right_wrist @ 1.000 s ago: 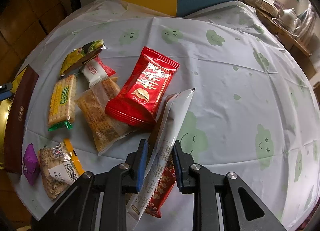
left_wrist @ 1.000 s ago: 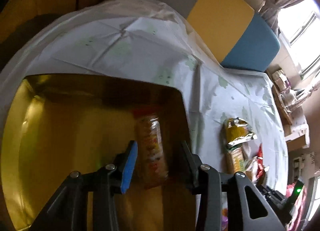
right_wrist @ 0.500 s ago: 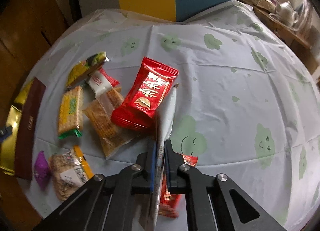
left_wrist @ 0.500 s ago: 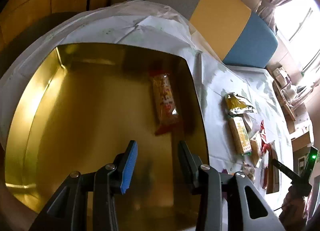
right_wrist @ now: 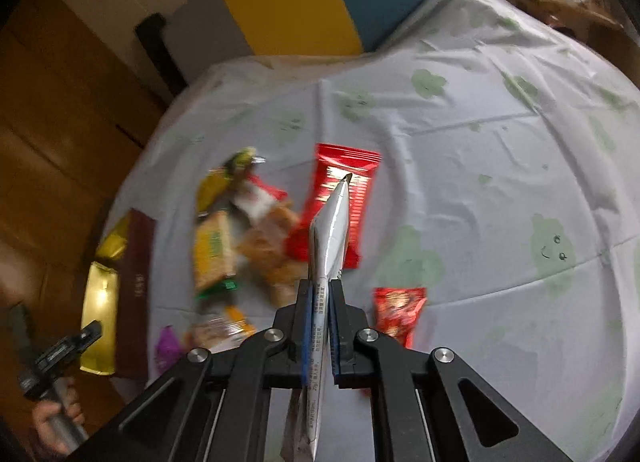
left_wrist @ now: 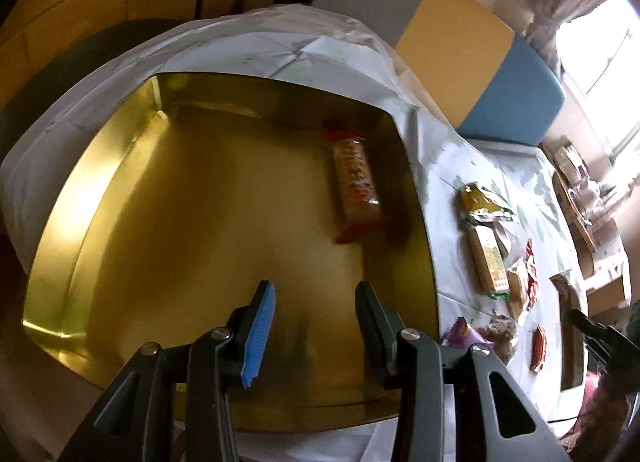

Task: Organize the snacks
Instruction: 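Carry the white stick pack into the gold tray and open the right tool, then grasp the purple snack packet with the left tool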

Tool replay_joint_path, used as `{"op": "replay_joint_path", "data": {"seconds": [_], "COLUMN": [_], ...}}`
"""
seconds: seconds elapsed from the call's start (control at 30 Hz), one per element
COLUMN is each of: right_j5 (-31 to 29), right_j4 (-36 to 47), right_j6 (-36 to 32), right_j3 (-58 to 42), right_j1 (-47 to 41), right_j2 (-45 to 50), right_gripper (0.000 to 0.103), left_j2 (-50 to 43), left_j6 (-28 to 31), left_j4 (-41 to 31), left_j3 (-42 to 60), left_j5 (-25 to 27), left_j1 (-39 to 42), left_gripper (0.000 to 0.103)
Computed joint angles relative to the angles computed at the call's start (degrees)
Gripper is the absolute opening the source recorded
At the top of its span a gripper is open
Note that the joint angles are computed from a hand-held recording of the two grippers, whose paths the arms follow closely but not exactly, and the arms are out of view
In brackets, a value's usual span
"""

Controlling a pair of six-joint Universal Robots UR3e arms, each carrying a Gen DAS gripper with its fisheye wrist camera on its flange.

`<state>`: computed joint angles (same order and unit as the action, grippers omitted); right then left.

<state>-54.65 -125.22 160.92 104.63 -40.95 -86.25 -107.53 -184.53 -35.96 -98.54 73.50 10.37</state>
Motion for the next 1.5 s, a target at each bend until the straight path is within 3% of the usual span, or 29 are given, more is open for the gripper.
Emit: {"op": "replay_joint_path", "data": {"seconds": [0.23,0.5,0.57,0.7,0.73,0.8,1.03,1.13,1.2,1.3,1.5], "right_j5": [6.8,11.6,10.9,2.6,1.9,-0.6,-3.3,-5.6,-7.1,-8.6,-11.6], "right_j4": [2.0,-5.8,-7.9,-6.7,-6.4,-9.0,-13.3,-15.0,-16.2,-16.5,-15.0], "right_j6": [3.6,17.7,20.6,20.7,20.6,20.9,20.0,18.6,17.5,14.4,7.0], "right_j3": [-5.2,-25.3,-29.9,-36.1,-35.7,-32.2,-22.1,-18.3,-16.0,-10.3,-1.2], "right_j1": [12.5,31.5,35.2,41.5,41.8,41.9,38.9,37.2,36.4,32.8,23.8], "right_j2": [2.1,20.9,25.3,32.3,32.5,31.2,23.5,20.3,18.4,12.7,3.3], "right_gripper": [0.007,0.007,0.008,0.014,0.022,0.03,0.03,0.044,0.046,0.056,0.063], "left_j2": [2.3,4.5,4.6,4.5,4.3,3.8,3.2,4.0,4.4,4.8,4.9], "left_j6": [0.0,0.7,1.1,1.5,1.5,1.3,3.0,4.3,5.6,7.9,13.1], "left_j4": [1.4,2.5,2.5,2.9,3.0,3.1,4.9,5.8,6.2,6.7,4.4], "left_j3": [-3.2,-7.0,-7.7,-8.7,-8.7,-8.6,-7.6,-7.7,-7.5,-7.2,-4.8], "left_j5": [-1.4,-2.7,-2.8,-3.2,-3.0,-2.8,-1.8,-0.8,-0.5,-0.1,-1.7], "left_j1": [3.5,7.4,8.0,8.7,8.7,8.3,5.2,3.3,2.0,-0.5,-5.9], "left_gripper": [0.042,0.042,0.042,0.042,0.042,0.042,0.042,0.042,0.042,0.043,0.043]}}
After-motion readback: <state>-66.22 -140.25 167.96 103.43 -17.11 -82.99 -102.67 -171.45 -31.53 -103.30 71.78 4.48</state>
